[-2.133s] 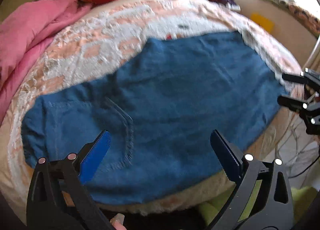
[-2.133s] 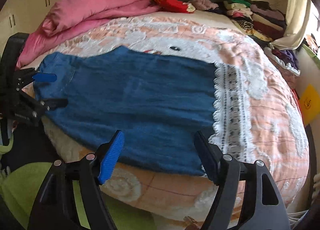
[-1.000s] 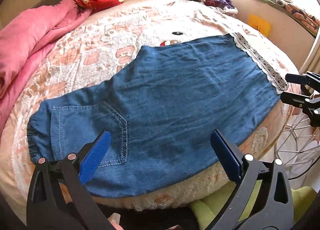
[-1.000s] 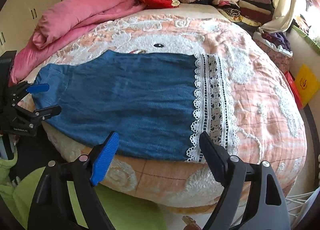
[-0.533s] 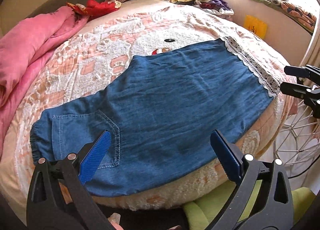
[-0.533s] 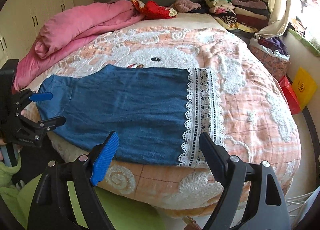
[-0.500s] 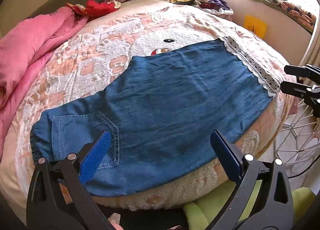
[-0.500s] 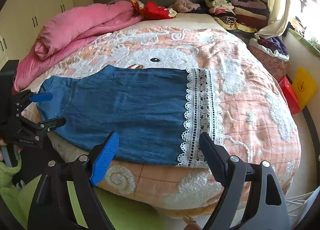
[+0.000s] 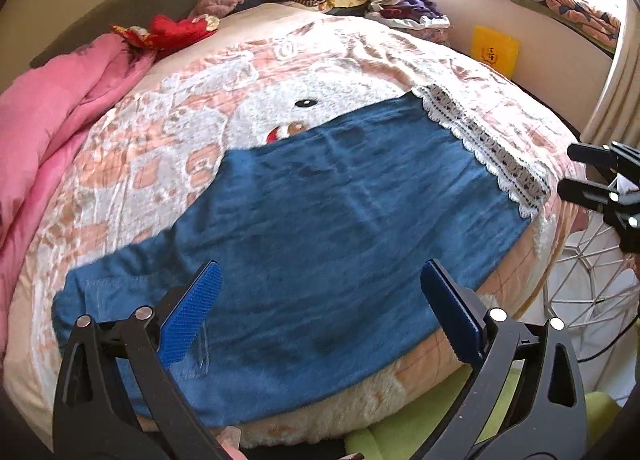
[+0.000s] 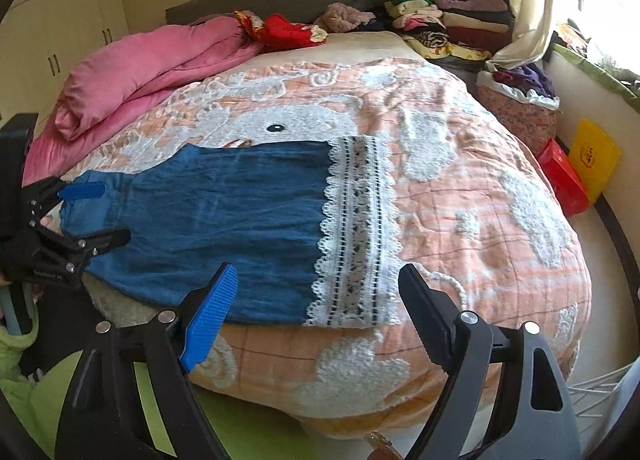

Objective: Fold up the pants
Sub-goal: 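Grasp the lace-trimmed hems with the right tool while the left tool grasps the denim leg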

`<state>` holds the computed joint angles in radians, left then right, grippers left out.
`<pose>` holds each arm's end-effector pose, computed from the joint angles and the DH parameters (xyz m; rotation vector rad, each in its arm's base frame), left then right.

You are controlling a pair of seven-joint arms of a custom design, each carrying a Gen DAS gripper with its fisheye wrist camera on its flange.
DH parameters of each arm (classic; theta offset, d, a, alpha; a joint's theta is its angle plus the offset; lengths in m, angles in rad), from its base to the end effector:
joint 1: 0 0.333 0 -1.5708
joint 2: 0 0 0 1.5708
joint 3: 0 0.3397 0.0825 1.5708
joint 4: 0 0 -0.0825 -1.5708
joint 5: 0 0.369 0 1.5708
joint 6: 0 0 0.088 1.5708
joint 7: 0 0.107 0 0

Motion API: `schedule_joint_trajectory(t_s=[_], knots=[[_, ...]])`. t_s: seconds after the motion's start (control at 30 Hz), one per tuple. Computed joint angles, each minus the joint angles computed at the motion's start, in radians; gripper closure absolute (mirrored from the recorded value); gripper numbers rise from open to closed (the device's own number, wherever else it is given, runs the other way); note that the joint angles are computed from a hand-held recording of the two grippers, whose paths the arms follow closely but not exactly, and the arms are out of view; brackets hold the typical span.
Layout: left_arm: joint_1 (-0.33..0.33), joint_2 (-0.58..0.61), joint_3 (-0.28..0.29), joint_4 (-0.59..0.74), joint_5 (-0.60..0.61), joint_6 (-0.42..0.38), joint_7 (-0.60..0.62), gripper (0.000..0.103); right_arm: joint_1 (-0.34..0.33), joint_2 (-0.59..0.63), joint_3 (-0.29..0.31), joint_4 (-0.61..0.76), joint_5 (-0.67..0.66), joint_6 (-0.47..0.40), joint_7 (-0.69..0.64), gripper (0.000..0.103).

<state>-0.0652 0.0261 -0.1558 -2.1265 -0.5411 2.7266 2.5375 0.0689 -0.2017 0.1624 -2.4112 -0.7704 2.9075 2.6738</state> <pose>0.5644 -0.1064 0.4902 -1.0648 2.4531 -0.7605 0.4613 0.1557 0.4867 -1.5957 1.8938 -0.6860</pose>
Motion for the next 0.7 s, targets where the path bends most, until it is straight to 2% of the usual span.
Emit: schedule_joint_trajectory(t_s=[0.23, 0.37, 0.5, 0.7], knots=[[-0.012, 0.081, -0.035, 0.118, 0.006, -0.023, 0.005, 0.010, -0.027, -0.003, -0.002, -0.031, -0.022, 0.029, 0.049, 0.021], [-0.011, 0.152, -0.055, 0.216, 0.042, -0.072, -0.032, 0.010, -0.035, 0.003, -0.008, -0.044, -0.011, 0.045, 0.052, 0.021], [-0.017, 0.226, -0.079, 0.306, 0.096, -0.077, -0.054, 0.010, -0.041, 0.016, -0.016, -0.051, 0.011, 0.074, 0.058, 0.021], [-0.013, 0.365, -0.127, 0.505, 0.123, -0.205, -0.068, 0.010, -0.029, 0.047, -0.038, -0.066, 0.102, 0.120, 0.000, 0.021]])
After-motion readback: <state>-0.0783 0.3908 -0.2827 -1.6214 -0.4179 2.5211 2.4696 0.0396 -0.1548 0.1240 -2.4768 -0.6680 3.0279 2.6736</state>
